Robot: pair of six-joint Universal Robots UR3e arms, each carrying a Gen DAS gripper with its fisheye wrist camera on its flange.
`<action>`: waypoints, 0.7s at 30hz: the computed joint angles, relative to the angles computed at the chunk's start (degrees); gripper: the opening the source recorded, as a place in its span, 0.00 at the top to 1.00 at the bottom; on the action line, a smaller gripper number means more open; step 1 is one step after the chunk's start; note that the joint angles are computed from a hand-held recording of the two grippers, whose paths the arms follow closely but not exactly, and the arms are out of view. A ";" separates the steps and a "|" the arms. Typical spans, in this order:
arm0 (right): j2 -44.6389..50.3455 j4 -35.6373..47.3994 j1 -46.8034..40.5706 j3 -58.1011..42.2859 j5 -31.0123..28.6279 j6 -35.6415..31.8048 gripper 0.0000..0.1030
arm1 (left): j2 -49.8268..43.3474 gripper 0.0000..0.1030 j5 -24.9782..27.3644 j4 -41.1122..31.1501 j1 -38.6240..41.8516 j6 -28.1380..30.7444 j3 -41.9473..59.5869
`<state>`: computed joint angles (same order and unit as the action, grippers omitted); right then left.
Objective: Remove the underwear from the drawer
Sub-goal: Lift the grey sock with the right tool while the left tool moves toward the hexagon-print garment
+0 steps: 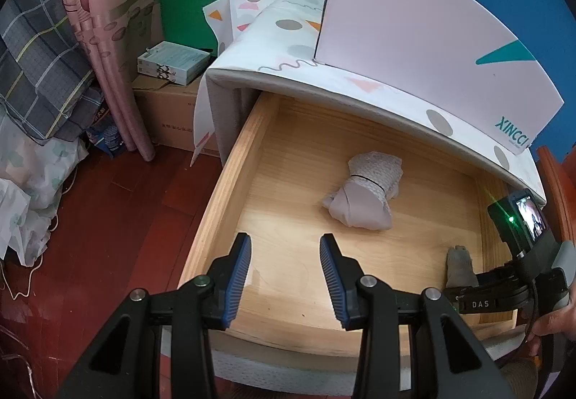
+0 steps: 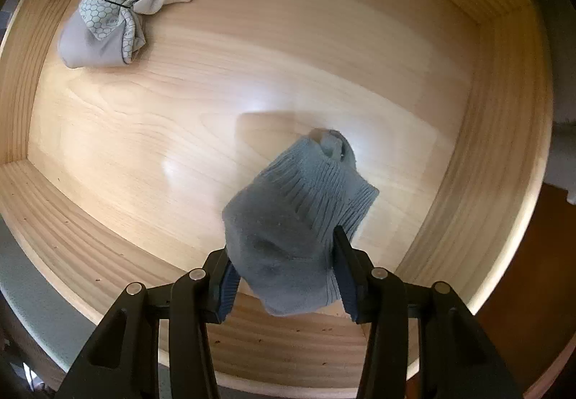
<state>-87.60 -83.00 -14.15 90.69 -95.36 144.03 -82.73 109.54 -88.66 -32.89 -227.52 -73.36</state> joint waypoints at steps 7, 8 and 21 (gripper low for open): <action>-0.90 0.68 -3.26 2.21 -2.29 6.36 0.58 | -2.11 0.61 -0.16 -1.11 -1.28 1.02 2.29; -1.44 0.87 -3.65 2.62 -2.59 6.94 0.58 | -2.55 0.61 -0.48 -1.01 -1.47 1.77 2.66; -13.11 -7.02 -1.08 16.11 -3.75 9.82 0.60 | -8.90 0.61 -8.10 -1.33 3.06 31.93 8.37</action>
<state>-100.71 -90.03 -15.23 106.80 -99.11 153.85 -91.62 101.43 -90.00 -29.83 -195.59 -64.99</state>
